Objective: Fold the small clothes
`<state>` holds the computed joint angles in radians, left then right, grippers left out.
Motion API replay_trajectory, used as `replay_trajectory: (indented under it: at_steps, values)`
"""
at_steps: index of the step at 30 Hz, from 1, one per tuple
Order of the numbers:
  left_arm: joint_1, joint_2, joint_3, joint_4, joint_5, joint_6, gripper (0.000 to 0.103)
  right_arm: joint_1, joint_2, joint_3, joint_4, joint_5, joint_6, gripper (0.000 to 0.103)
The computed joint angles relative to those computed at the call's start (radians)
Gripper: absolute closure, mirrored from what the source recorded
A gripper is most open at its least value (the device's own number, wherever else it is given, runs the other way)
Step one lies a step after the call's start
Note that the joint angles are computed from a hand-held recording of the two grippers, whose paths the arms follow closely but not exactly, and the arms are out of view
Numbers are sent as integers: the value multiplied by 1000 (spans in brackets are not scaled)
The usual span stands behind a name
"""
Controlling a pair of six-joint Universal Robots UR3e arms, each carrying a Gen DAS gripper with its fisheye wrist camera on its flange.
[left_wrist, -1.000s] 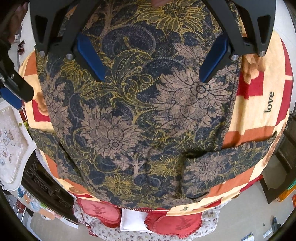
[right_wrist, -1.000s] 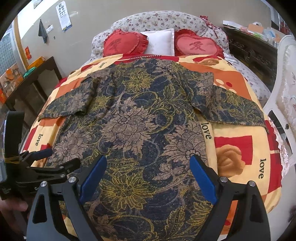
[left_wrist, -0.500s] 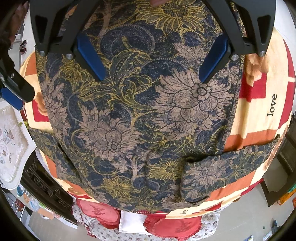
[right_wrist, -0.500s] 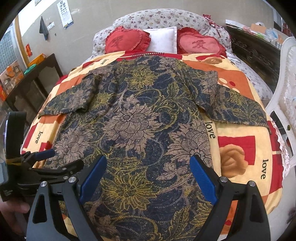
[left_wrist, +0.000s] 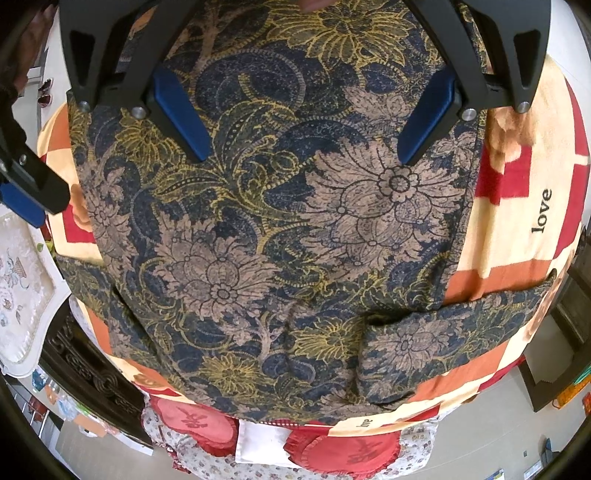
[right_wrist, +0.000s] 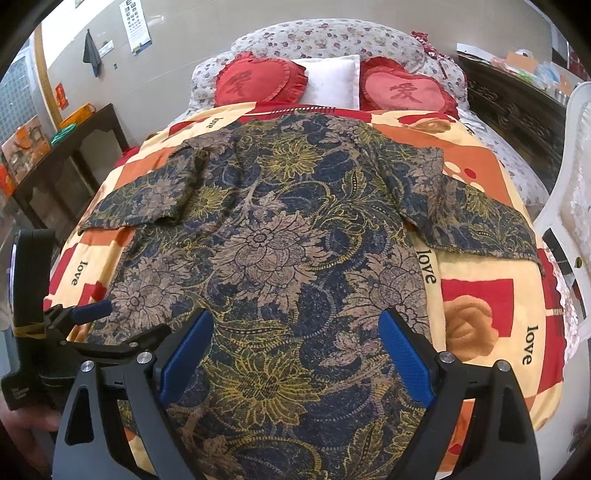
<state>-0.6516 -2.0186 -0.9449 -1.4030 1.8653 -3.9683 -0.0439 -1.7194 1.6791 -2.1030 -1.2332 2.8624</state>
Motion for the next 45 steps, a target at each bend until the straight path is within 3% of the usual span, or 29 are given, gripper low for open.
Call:
replay_trajectory:
  at_steps: [11,16,19,23,25,34,36,45]
  values:
    - [-13,-27,30,-12,23,9,0,3,11,7,-24,-51,16,6]
    - [-66,-10,-50,136,137,49,0,11,4,23,-106,-109,46,6]
    - [-64,16,-120,260,117,89,0,-22,-26,56,-177,-101,85,6]
    - [-59,-45,7,153,88,132,0,-73,-21,44,-182,-86,130,6]
    - [-56,-70,63,96,95,121,0,-67,7,15,-174,-139,137,7]
    - [-34,-66,83,11,90,56,0,-22,-35,91,-328,-242,60,9]
    - [-30,-63,85,-5,90,47,0,-41,-46,88,-290,-178,53,9]
    - [-17,-36,35,15,65,36,0,-26,4,42,-152,-158,116,11]
